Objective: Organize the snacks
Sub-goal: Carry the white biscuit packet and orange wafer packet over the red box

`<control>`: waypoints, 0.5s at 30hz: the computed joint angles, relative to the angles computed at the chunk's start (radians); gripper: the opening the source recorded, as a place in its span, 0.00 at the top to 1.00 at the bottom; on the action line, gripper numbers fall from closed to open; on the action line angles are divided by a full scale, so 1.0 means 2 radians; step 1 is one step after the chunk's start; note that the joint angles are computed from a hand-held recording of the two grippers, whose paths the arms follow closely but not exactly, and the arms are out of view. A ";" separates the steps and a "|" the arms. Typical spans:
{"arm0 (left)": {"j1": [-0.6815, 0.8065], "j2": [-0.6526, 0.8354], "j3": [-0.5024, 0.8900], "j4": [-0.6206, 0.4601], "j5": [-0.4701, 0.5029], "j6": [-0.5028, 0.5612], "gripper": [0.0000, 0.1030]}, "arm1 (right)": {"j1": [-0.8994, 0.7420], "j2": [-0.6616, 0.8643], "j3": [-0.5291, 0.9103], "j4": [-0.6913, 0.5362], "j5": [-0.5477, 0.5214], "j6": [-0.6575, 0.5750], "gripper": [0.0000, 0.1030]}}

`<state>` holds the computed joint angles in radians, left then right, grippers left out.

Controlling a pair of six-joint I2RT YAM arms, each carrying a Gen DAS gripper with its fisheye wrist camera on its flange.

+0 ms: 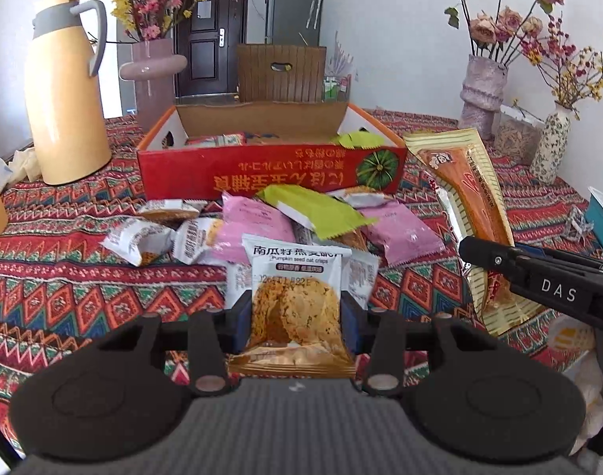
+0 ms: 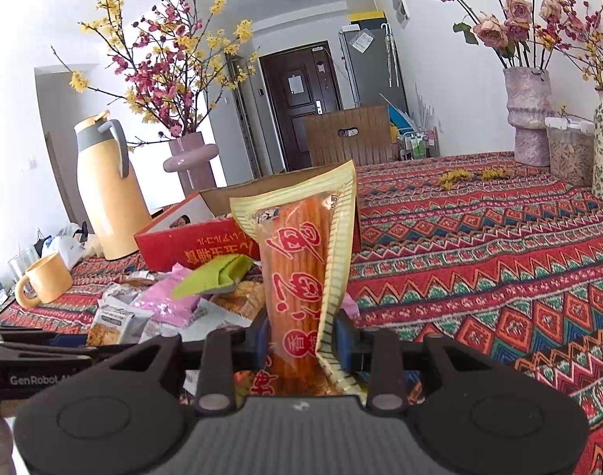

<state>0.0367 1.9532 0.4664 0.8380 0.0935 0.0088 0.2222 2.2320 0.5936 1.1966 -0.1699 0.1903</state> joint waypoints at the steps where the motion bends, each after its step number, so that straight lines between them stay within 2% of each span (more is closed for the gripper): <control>1: 0.004 -0.003 0.002 -0.003 0.001 -0.001 0.57 | 0.002 -0.003 0.005 -0.006 0.002 0.000 0.69; 15: 0.037 -0.030 0.077 -0.047 0.021 -0.008 0.57 | 0.019 -0.025 0.111 -0.102 0.026 -0.003 0.69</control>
<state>0.1113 1.8926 0.6207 0.7444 0.1348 -0.0070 0.2606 2.1828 0.8160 0.9927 -0.1186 0.1839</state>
